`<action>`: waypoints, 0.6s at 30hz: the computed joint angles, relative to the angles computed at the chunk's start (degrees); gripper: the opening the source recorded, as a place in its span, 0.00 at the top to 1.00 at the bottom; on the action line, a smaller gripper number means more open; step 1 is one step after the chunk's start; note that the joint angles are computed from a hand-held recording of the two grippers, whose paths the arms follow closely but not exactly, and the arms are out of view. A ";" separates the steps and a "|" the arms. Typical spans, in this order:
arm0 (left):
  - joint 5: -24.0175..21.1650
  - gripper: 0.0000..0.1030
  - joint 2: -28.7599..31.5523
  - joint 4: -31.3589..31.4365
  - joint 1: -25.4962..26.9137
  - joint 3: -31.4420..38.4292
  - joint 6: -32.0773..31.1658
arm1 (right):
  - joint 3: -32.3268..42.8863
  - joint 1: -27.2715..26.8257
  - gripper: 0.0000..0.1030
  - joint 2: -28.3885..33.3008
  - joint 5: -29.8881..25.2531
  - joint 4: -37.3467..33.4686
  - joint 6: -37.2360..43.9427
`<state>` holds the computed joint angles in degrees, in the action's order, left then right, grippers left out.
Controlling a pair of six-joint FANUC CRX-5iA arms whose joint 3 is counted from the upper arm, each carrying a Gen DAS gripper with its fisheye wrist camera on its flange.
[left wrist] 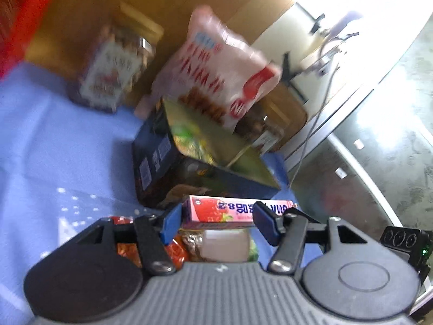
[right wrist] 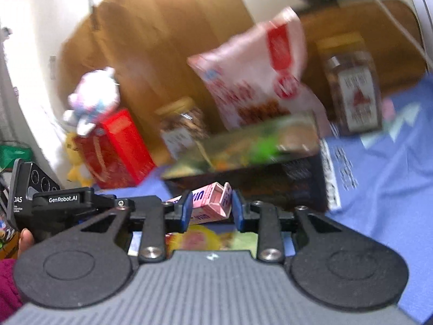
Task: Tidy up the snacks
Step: 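Grasp the pink UHA candy box with the left gripper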
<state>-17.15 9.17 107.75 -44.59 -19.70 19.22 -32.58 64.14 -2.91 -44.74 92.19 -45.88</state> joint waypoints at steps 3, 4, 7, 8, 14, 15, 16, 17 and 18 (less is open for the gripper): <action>7.54 0.44 -6.12 11.26 -4.68 -4.91 -9.76 | 0.99 2.05 0.67 1.02 0.85 0.77 1.86; 9.39 0.44 -7.76 11.89 -5.46 -6.31 -9.76 | 1.24 2.57 0.67 1.42 1.72 0.54 2.21; 10.85 0.44 -12.56 0.05 -4.05 -11.99 2.67 | 1.35 4.33 0.67 2.38 4.73 -2.02 3.47; 10.18 0.44 -13.77 -6.11 -2.64 -13.57 8.45 | 1.44 4.97 0.67 2.67 5.63 -3.61 4.07; 10.09 0.41 -17.29 -16.51 -1.54 -17.76 18.17 | 1.34 8.08 0.66 3.32 8.89 -12.50 5.45; 9.76 0.41 -17.37 -17.31 -1.38 -17.95 18.52 | 1.65 8.90 0.65 3.35 7.82 -13.56 6.63; 9.16 0.41 -17.53 -17.65 -1.19 -18.22 18.66 | 2.15 10.02 0.64 3.30 6.39 -15.16 8.56; 8.27 0.41 -17.55 -18.05 -0.90 -18.34 18.97 | 3.00 11.13 0.64 3.66 4.39 -16.68 10.49; 7.08 0.41 -17.46 -17.88 -0.60 -18.30 18.67 | 3.61 11.85 0.58 4.04 3.06 -17.47 11.84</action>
